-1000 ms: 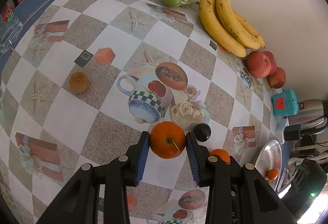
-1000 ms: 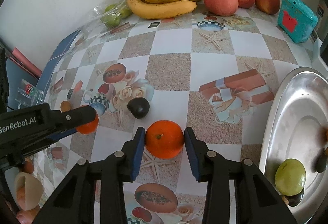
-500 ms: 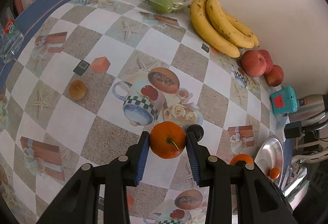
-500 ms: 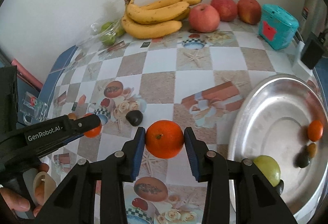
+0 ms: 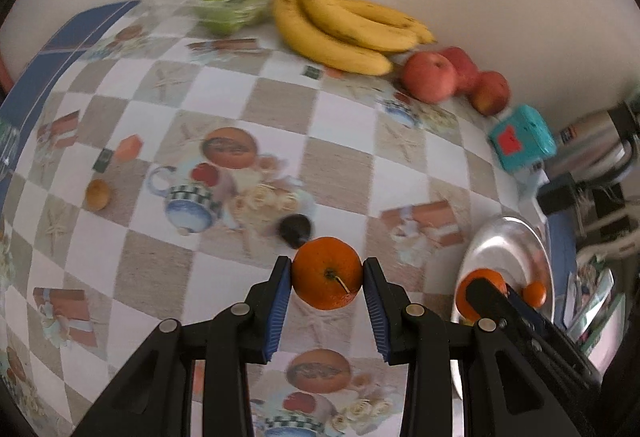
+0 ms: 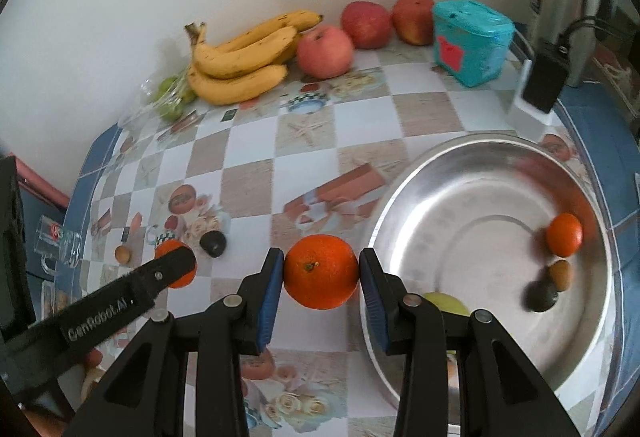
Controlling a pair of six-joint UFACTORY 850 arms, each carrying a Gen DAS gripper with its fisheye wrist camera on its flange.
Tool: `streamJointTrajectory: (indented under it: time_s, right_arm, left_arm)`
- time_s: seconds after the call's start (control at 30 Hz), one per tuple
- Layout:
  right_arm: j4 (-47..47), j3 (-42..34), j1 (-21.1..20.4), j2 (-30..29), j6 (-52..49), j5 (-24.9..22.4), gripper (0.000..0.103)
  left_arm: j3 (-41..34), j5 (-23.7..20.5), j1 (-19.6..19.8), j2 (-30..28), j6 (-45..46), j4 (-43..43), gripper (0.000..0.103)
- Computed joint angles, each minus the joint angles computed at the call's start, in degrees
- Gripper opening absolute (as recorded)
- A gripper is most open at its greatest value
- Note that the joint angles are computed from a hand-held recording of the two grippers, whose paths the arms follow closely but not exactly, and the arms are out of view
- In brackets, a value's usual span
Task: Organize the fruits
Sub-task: 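Carry both tangerines over the steel plate and open both grippers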
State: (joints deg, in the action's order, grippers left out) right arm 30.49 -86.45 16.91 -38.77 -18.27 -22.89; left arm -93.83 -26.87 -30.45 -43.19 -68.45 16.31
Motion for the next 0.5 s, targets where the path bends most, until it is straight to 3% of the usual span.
streamJointTrajectory:
  time_s: [0.23,0.5]
  right_arm:
    - [-1.3,1.1,-1.8,0.8,2.8,0.8,0.041]
    - [-13.1,3.0,-5.4,1.8,18.0,2.7,0.041]
  left_arm:
    - [-4.3,1.0,-1.9,-2.4,7.6,-3.8,0.039]
    - [-8.5,4.4,-3.9,-5.3,17.2,-10.0,0.039]
